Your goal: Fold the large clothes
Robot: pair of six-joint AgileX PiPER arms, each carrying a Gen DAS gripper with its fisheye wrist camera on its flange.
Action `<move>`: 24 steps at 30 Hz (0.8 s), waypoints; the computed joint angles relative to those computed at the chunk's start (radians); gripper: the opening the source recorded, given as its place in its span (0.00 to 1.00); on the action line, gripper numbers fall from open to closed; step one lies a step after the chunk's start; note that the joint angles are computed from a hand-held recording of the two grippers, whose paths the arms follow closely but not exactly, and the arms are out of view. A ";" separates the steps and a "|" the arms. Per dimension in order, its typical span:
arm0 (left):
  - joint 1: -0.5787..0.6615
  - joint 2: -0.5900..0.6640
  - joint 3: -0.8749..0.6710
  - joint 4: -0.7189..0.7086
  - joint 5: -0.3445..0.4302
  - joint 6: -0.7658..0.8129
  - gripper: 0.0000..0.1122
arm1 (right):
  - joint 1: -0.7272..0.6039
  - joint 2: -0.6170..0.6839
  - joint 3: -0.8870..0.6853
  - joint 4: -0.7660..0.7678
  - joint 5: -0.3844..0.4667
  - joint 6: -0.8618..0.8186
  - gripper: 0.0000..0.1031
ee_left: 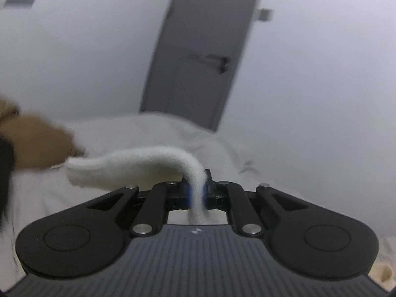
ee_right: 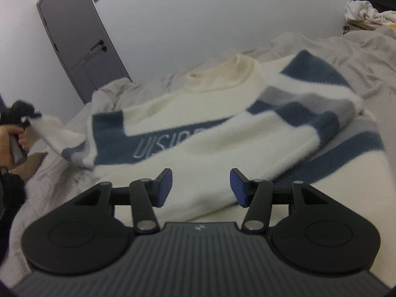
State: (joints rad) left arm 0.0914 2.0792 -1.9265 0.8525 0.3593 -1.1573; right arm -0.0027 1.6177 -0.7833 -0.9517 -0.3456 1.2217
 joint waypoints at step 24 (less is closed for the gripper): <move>-0.793 -0.044 -0.114 0.275 0.335 0.033 0.09 | -0.477 -0.321 0.221 -0.317 -0.372 0.271 0.55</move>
State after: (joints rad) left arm -0.7012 2.0350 -2.0401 1.1272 0.6939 -1.1240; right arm -0.4794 1.2964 -0.5628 -1.2684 -0.7180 1.4929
